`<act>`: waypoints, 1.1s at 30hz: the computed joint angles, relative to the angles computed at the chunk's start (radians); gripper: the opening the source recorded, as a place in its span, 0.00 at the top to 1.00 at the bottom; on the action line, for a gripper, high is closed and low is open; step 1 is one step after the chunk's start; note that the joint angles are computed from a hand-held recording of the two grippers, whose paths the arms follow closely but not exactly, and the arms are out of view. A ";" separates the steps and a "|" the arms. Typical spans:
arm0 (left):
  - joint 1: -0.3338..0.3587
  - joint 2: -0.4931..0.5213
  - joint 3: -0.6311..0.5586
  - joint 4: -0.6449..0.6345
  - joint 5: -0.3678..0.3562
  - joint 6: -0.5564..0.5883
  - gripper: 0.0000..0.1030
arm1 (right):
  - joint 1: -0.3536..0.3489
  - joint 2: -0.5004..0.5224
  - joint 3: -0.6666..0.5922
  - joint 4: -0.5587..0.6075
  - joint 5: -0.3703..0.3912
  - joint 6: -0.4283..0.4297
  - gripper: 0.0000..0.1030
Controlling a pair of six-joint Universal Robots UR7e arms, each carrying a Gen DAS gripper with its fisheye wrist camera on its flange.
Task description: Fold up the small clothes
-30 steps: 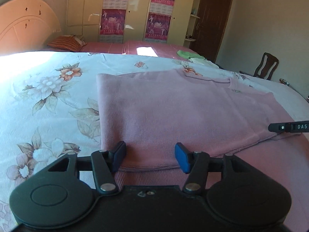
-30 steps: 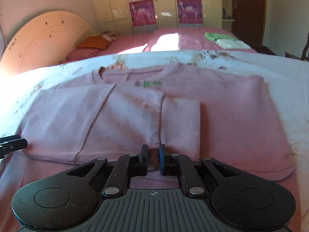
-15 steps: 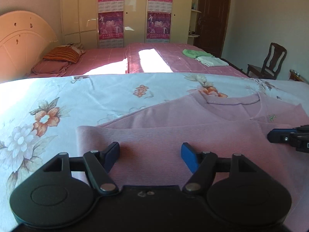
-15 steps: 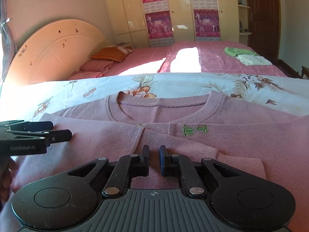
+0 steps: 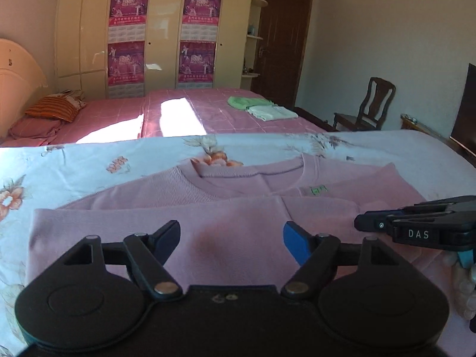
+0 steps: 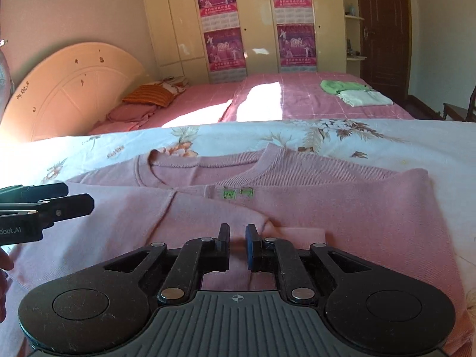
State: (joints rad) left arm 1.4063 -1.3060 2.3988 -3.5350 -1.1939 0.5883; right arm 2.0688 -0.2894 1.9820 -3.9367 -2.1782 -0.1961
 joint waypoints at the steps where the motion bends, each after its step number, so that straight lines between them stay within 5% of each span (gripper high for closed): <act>1: 0.008 0.019 -0.007 0.025 0.030 -0.010 0.28 | -0.012 -0.004 0.021 -0.019 0.014 -0.007 0.90; 7: 0.026 -0.091 0.095 -0.075 0.030 0.047 0.29 | 0.008 -0.043 0.089 -0.090 -0.021 -0.017 0.90; 12: 0.091 -0.123 0.090 -0.020 0.047 -0.002 0.26 | -0.009 -0.023 0.101 -0.070 -0.034 -0.017 0.91; 15: 0.043 -0.162 0.111 -0.011 0.111 -0.010 0.32 | 0.017 -0.038 0.099 -0.046 -0.070 0.015 0.90; 17: 0.045 -0.196 0.140 -0.054 0.058 0.017 0.24 | 0.035 -0.036 0.111 -0.082 -0.065 -0.011 0.90; 23: 0.035 -0.209 0.167 -0.015 0.153 -0.009 0.28 | 0.073 -0.032 0.099 0.025 -0.144 0.024 0.90; 26: 0.031 -0.240 0.193 -0.029 0.143 -0.001 0.23 | 0.106 -0.025 0.114 -0.033 -0.124 -0.003 0.90; 30: 0.080 -0.234 0.173 0.017 0.104 -0.005 0.21 | 0.099 -0.006 0.097 0.058 -0.152 0.059 0.90; 33: 0.046 -0.291 0.189 0.064 0.149 -0.025 0.26 | 0.111 -0.063 0.117 0.139 -0.143 0.169 0.90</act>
